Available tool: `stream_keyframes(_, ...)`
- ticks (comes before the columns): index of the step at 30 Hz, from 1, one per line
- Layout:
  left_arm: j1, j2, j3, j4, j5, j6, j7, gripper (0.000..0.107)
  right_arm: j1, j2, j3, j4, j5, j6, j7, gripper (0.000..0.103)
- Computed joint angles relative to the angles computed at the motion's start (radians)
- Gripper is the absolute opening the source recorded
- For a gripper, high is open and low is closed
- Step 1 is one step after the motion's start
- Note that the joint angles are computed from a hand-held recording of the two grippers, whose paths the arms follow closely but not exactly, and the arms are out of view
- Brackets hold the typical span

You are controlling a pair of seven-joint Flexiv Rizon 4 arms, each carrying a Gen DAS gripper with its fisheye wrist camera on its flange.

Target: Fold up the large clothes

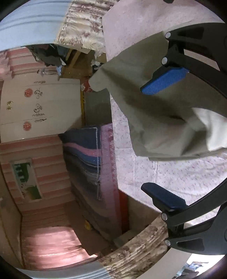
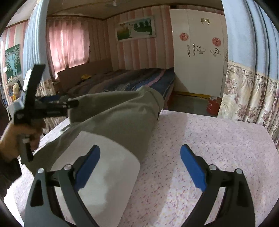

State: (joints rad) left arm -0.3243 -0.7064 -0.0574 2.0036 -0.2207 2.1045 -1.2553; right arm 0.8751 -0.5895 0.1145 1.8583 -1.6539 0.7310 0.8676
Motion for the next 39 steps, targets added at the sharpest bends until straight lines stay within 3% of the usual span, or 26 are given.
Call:
stream_keyframes(1,0.027,-0.01,-0.029,-0.018,0.007,-0.037,-0.013,0.096,-0.006,-0.006,-0.004,-0.011,-0.002,0.009,0.004,0.093)
stream_keyframes(3,0.09,-0.024,-0.095,-0.036,0.01,-0.099,-0.018,0.048,-0.025,-0.021,-0.014,-0.035,0.012,0.03,0.005,0.093)
stream_keyframes(4,0.119,-0.031,-0.103,-0.06,0.062,-0.175,-0.063,0.036,-0.037,-0.031,-0.023,-0.049,0.008,0.053,0.008,0.093)
stream_keyframes(5,0.119,-0.04,-0.102,-0.068,0.049,-0.187,-0.05,0.019,-0.047,-0.039,-0.028,-0.061,0.011,0.072,0.004,0.093)
stream_keyframes(6,0.11,-0.047,-0.085,-0.076,0.05,-0.194,-0.053,0.013,-0.056,-0.054,-0.034,-0.082,0.03,0.087,-0.016,0.093)
stream_keyframes(8,0.115,-0.049,-0.078,-0.076,0.057,-0.187,-0.066,0.011,-0.06,-0.074,-0.049,-0.118,0.06,0.102,-0.049,0.093)
stream_keyframes(11,0.185,-0.017,-0.127,-0.033,0.105,-0.135,-0.109,0.012,-0.056,-0.089,-0.079,-0.161,0.061,0.119,-0.056,0.093)
stream_keyframes(12,0.17,-0.012,-0.099,-0.029,0.115,-0.118,-0.141,0.016,-0.051,-0.094,-0.086,-0.174,0.063,0.117,-0.061,0.093)
stream_keyframes(14,0.071,-0.038,0.0,-0.049,0.019,-0.119,-0.123,0.019,-0.046,-0.11,-0.099,-0.206,0.066,0.121,-0.059,0.093)
stream_keyframes(16,-0.013,-0.084,0.09,-0.079,-0.066,-0.164,-0.114,0.033,-0.042,-0.123,-0.109,-0.229,0.061,0.139,-0.033,0.093)
stream_keyframes(18,-0.072,-0.123,0.153,-0.09,-0.146,-0.173,-0.139,0.072,-0.029,-0.145,-0.118,-0.259,0.058,0.15,-0.004,0.093)
stream_keyframes(20,-0.064,-0.137,0.144,-0.079,-0.189,-0.187,-0.178,0.095,-0.017,-0.169,-0.125,-0.288,0.07,0.16,-0.001,0.093)
stream_keyframes(21,-0.034,-0.135,0.115,-0.071,-0.179,-0.19,-0.192,0.1,-0.012,-0.182,-0.129,-0.301,0.077,0.17,0.003,0.093)
stream_keyframes(22,0.021,-0.128,0.062,-0.051,-0.145,-0.173,-0.207,0.1,-0.008,-0.195,-0.133,-0.313,0.085,0.183,-0.001,0.094)
stream_keyframes(25,0.084,-0.118,0.005,-0.018,-0.078,-0.16,-0.224,0.1,0.02,-0.246,-0.132,-0.351,0.217,0.147,-0.15,0.094)
stream_keyframes(27,0.086,-0.121,0.004,-0.003,-0.057,-0.154,-0.233,0.1,0.043,-0.296,-0.124,-0.391,0.346,0.088,-0.277,0.094)
stream_keyframes(28,0.073,-0.127,0.017,-0.001,-0.056,-0.151,-0.234,0.1,0.053,-0.312,-0.13,-0.403,0.378,0.076,-0.297,0.1)
stream_keyframes(30,0.115,-0.135,-0.024,0.004,-0.048,-0.145,-0.229,0.1,0.06,-0.314,-0.159,-0.387,0.386,0.115,-0.255,0.1)
stream_keyframes(32,0.224,-0.147,-0.113,-0.01,0.033,-0.201,-0.257,0.1,0.065,-0.334,-0.162,-0.415,0.448,0.11,-0.327,0.1)
stream_keyframes(37,0.235,-0.15,-0.109,-0.019,0.076,-0.196,-0.26,0.1,0.097,-0.336,-0.195,-0.427,0.517,0.1,-0.461,0.1)
stream_keyframes(39,0.263,-0.137,-0.127,0.014,0.109,-0.14,-0.274,0.1,0.122,-0.291,-0.221,-0.362,0.466,0.124,-0.414,0.1)
